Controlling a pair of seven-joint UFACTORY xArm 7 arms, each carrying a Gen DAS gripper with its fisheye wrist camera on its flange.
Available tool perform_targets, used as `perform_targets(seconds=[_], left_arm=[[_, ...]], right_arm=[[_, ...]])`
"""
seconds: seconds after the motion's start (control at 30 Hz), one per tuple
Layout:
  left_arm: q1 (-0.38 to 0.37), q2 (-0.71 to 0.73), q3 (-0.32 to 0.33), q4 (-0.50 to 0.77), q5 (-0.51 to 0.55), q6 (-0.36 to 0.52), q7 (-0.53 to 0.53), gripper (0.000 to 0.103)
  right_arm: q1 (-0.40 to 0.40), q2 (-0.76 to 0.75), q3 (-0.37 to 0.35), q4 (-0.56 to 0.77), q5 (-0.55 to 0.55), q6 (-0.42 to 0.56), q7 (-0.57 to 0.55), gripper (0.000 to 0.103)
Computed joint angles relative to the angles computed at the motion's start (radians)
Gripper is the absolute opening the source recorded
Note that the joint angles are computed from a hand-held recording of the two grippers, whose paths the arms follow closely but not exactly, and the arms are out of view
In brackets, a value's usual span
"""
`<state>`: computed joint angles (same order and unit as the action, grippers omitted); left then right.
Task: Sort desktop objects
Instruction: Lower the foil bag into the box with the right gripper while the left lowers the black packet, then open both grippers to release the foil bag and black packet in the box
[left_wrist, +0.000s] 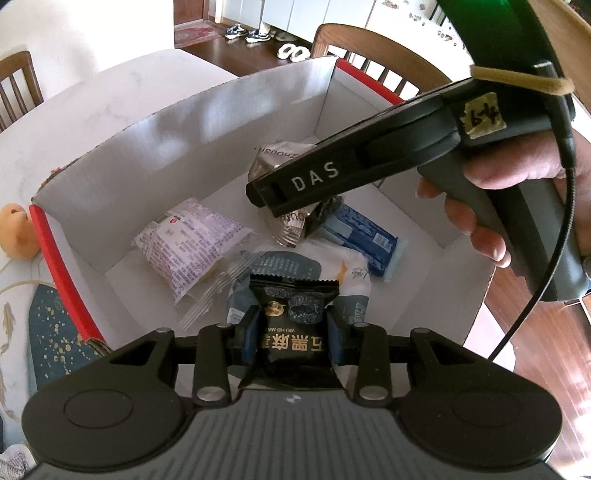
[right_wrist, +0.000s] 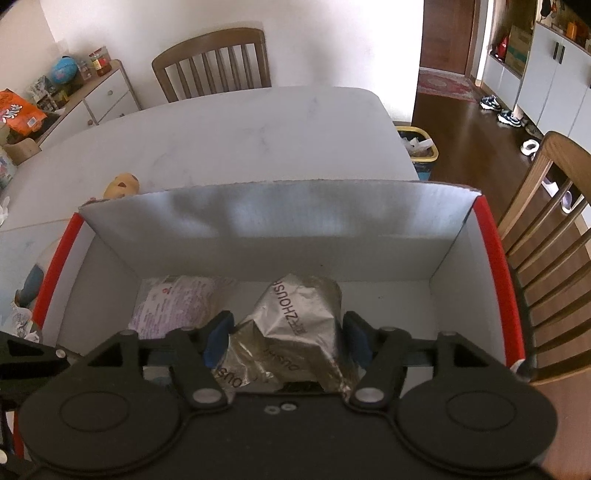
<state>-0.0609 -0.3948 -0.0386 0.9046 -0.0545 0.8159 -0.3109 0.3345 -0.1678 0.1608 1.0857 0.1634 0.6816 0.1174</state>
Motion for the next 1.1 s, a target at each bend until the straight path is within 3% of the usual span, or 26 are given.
perform_targets(seconds=[0.1, 0.2, 0.33, 0.47, 0.93, 1.1], left_arm=[[0.003, -0.007, -0.004, -0.013, 0.01, -0.01, -0.006, 0.041], [0.005, -0.019, -0.01, -0.026, 0.023, -0.026, -0.019, 0.055], [0.003, -0.038, -0.009, -0.034, 0.027, -0.028, -0.018, 0.06], [0.008, -0.045, -0.011, -0.042, 0.038, -0.034, -0.026, 0.062], [0.013, -0.09, -0.039, -0.059, 0.074, -0.046, -0.1, 0.068], [0.009, -0.113, -0.057, -0.061, 0.109, -0.031, -0.111, 0.072]], right_arm=[[-0.001, -0.011, -0.002, -0.001, -0.002, 0.004, -0.004, 0.068], [-0.003, -0.028, -0.006, -0.007, 0.001, 0.004, -0.01, 0.074], [-0.006, -0.047, -0.008, -0.006, -0.004, 0.005, -0.019, 0.078], [-0.009, -0.063, -0.009, -0.012, -0.006, 0.011, -0.021, 0.085], [0.005, -0.166, -0.019, -0.095, 0.032, -0.036, -0.01, 0.09], [0.002, -0.2, -0.018, -0.12, 0.038, -0.06, 0.013, 0.103]])
